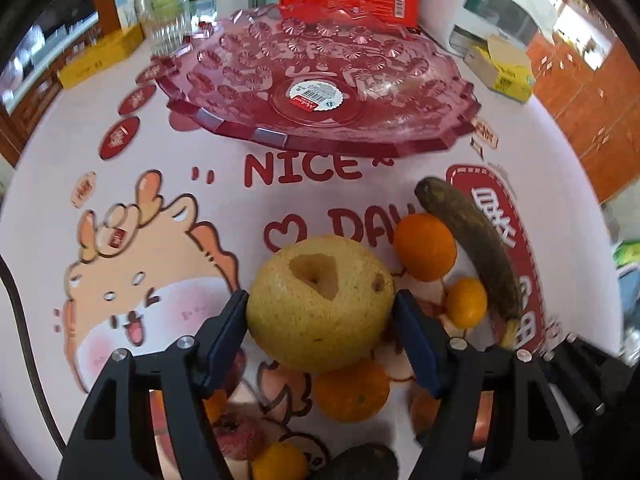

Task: Organize fruits
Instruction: 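Carry the pear and apple into the pink glass bowl and open both grippers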

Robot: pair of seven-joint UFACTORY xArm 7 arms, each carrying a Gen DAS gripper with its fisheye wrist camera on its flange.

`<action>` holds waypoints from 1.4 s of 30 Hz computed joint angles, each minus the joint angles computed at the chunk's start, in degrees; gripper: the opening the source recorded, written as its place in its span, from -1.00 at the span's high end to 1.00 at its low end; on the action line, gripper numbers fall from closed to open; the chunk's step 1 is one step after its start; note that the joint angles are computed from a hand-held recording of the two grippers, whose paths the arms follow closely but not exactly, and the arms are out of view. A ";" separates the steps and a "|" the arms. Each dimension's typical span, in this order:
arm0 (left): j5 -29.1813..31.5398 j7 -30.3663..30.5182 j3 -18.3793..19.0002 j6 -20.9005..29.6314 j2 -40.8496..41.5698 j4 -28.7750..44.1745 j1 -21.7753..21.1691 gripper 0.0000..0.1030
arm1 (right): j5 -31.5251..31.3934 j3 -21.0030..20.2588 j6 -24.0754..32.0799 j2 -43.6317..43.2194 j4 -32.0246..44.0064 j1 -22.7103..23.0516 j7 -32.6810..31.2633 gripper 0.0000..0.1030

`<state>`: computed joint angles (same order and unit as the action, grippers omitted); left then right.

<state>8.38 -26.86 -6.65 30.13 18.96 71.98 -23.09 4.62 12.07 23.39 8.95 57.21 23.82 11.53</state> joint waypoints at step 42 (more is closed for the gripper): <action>0.83 5.94 4.02 17.23 22.42 39.93 1.42 -0.67 | -1.01 -3.47 10.03 30.10 46.45 -5.60 11.53 -0.35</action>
<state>9.22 -20.92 -2.63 47.36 41.37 111.91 -21.67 3.61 8.60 33.42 39.05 103.66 18.22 23.06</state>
